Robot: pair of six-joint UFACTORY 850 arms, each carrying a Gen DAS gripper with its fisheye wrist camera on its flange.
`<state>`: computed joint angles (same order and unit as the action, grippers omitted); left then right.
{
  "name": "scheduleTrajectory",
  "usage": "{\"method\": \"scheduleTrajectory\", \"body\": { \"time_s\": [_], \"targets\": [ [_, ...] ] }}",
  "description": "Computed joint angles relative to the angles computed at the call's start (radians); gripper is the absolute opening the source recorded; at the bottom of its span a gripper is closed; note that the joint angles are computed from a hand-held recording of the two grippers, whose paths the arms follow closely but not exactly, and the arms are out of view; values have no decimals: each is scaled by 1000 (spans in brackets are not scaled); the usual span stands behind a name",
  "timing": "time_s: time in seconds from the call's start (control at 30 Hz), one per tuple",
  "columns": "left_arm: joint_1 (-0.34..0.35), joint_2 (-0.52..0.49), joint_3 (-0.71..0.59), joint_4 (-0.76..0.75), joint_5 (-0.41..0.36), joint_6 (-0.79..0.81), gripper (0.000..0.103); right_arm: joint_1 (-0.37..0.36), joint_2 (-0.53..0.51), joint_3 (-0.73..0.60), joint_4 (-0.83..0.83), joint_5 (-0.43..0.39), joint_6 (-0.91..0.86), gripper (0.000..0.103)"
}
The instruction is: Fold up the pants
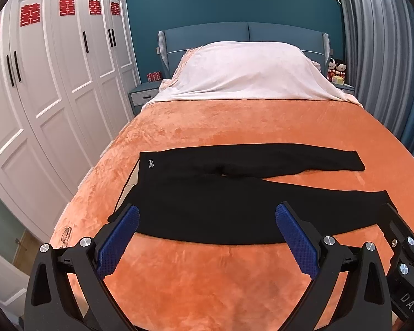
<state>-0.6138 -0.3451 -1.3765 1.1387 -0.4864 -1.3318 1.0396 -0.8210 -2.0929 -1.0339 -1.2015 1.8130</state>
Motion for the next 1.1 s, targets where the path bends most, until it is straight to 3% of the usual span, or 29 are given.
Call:
{"method": "scheduleTrajectory", "body": {
  "time_s": [0.47,0.77,0.87,1.0,1.07,1.1],
  "targets": [
    [17,-53,-46,-82,-3,85,98,-29,-8,21,39,47,-19,98],
    [46,-232,-235,-281,-52,271,98,-117,-15,84,125,143,-40,98],
    [61,-308,-325,-359,-69,352,98,-167,9,161,123,250,-18,98],
    [108,-444,-498,-579,-84,552,98,-294,78,355,74,497,60,98],
    [132,-522,-603,-662,-116,635,98,-367,91,415,59,553,64,98],
    [148,-578,-677,-682,-142,662,98,-416,80,418,82,538,14,98]
  ]
}}
